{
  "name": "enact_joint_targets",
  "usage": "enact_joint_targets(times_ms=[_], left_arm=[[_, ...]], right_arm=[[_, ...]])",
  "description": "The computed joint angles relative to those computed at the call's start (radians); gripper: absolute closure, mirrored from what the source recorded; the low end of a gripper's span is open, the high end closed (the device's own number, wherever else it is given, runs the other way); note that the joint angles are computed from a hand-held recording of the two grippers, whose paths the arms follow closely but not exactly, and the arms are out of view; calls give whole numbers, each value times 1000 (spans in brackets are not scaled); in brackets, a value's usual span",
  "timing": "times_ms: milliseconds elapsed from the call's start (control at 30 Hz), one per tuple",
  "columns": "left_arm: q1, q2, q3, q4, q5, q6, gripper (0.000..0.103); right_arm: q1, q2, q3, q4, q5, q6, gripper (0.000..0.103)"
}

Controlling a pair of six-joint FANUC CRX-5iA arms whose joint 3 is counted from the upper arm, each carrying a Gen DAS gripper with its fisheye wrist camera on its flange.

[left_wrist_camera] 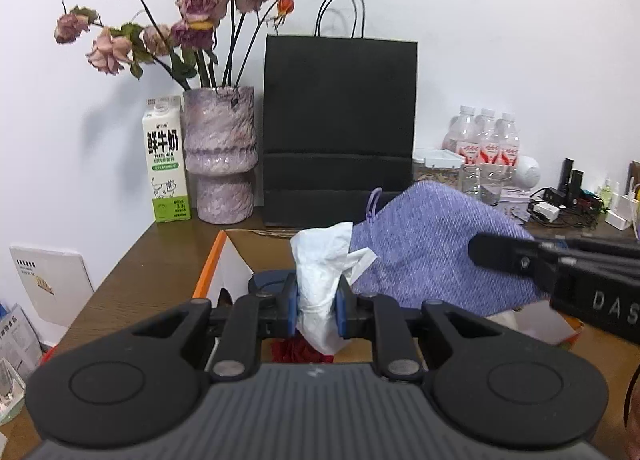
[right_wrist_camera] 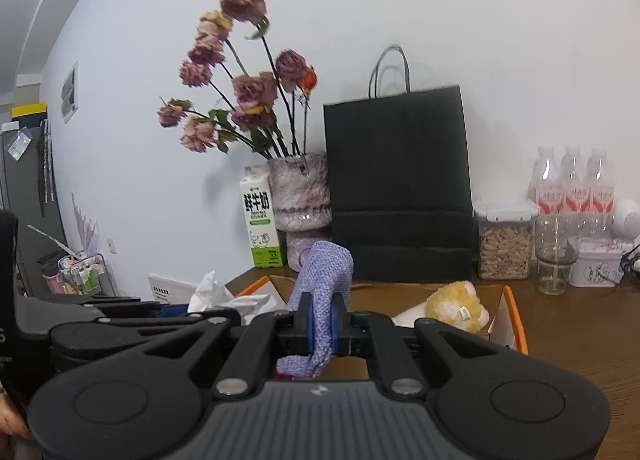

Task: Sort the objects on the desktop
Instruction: 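Carry the pouch and tissue over the box and open both grippers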

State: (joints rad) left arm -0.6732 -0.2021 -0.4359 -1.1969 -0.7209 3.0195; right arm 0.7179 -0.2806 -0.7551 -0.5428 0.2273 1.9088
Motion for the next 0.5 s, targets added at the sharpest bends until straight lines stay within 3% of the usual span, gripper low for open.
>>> enact_joint_targets(times_ms=[300, 500], left_arm=[[67, 76, -6, 28, 82, -44, 85], [57, 108, -4, 34, 65, -74, 84]], right_arm=[[-37, 151, -47, 356, 57, -401, 96], [-48, 172, -30, 309, 29, -354, 96]])
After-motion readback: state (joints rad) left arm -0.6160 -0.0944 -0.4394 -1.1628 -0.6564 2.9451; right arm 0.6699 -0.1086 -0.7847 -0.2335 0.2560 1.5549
